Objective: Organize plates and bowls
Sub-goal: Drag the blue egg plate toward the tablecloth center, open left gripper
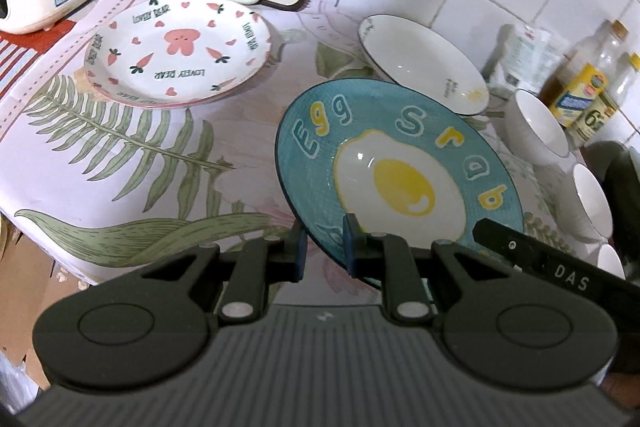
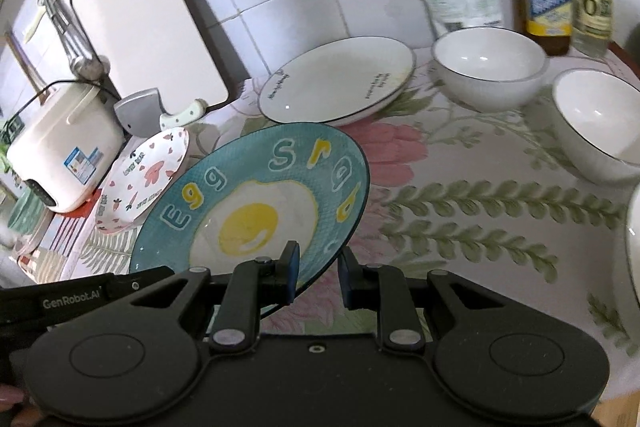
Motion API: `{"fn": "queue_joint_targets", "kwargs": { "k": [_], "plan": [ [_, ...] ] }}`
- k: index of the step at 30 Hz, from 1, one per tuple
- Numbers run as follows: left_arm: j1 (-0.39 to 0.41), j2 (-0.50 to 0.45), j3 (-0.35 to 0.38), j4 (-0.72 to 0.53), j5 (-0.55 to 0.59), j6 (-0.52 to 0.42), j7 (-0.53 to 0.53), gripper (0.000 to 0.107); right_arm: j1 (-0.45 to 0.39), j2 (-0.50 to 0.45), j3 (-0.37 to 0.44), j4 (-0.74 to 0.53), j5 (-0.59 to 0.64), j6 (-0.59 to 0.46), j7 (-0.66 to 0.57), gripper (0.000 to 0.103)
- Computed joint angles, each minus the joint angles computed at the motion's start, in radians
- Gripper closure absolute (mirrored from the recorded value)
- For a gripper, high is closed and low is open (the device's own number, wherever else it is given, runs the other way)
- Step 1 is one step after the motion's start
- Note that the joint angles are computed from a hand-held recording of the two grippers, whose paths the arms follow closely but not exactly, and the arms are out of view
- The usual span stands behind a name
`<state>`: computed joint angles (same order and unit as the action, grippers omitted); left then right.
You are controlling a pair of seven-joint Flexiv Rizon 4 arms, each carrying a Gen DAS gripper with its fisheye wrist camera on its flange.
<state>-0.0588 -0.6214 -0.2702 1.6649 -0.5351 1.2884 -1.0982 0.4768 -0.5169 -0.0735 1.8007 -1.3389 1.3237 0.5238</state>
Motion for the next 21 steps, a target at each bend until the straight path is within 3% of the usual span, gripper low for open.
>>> {"fn": "queue_joint_targets", "kwargs": {
  "k": [6, 12, 16, 21],
  "plan": [
    [-0.02, -0.033, 0.03, -0.033, 0.03, -0.014, -0.037, 0.09, 0.003, -0.042, -0.003, -0.033, 0.082, 0.015, -0.089, 0.078],
    [-0.001, -0.034, 0.0, -0.015, 0.015, -0.004, -0.04, 0.09, 0.026, -0.042, -0.038, -0.02, 0.1, 0.031, -0.13, 0.079],
    [-0.001, -0.034, 0.007, -0.024, 0.008, -0.048, -0.062, 0.09, 0.033, -0.044, -0.027, -0.022, 0.156, 0.0, -0.22, 0.079],
    [-0.02, -0.039, 0.045, -0.057, 0.023, -0.123, -0.108, 0.09, 0.04, -0.039, -0.034, -0.008, 0.195, 0.008, -0.245, 0.081]
  ]
}}
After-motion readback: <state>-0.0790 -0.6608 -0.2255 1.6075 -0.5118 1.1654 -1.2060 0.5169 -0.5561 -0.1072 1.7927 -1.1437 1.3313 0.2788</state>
